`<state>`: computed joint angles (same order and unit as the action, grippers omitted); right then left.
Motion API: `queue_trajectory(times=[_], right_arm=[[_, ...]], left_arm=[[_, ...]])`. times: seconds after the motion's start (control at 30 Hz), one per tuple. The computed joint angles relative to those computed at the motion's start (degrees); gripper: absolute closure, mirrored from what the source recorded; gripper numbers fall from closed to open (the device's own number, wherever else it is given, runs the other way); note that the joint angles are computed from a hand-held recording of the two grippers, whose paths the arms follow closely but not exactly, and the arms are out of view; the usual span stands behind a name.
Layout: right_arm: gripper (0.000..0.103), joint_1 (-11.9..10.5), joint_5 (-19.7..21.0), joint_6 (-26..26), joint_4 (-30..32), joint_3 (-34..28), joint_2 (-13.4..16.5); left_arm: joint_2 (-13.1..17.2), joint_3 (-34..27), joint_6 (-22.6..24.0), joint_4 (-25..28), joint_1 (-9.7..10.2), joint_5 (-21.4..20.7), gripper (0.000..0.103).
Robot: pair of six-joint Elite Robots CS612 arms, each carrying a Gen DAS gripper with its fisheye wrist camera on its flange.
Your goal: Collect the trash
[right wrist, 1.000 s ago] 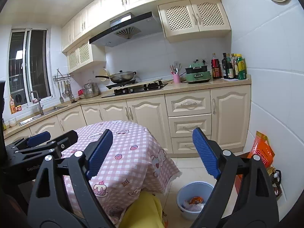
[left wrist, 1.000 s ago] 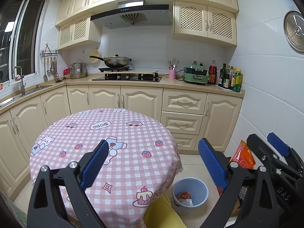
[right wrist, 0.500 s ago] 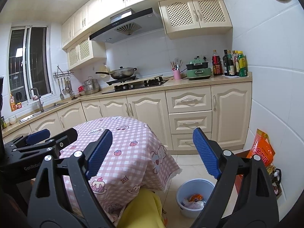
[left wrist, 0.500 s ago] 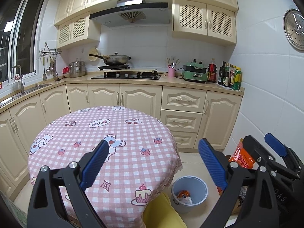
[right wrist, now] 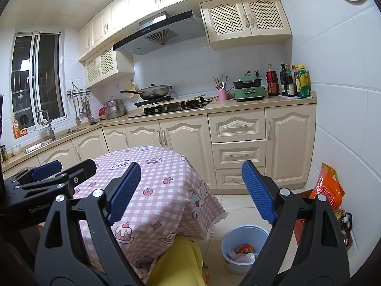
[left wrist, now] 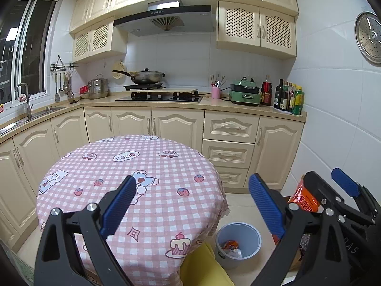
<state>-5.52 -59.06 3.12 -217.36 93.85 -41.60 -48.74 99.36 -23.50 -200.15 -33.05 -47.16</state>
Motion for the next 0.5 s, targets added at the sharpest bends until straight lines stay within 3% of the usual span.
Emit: queue_trajectory(times=[0.5], right_arm=[[0.018,0.06,0.00,-1.07,0.39,0.36,-0.15]], left_arm=[[-0.09,0.20,-0.31,0.19,-0.02,0.31,0.010]])
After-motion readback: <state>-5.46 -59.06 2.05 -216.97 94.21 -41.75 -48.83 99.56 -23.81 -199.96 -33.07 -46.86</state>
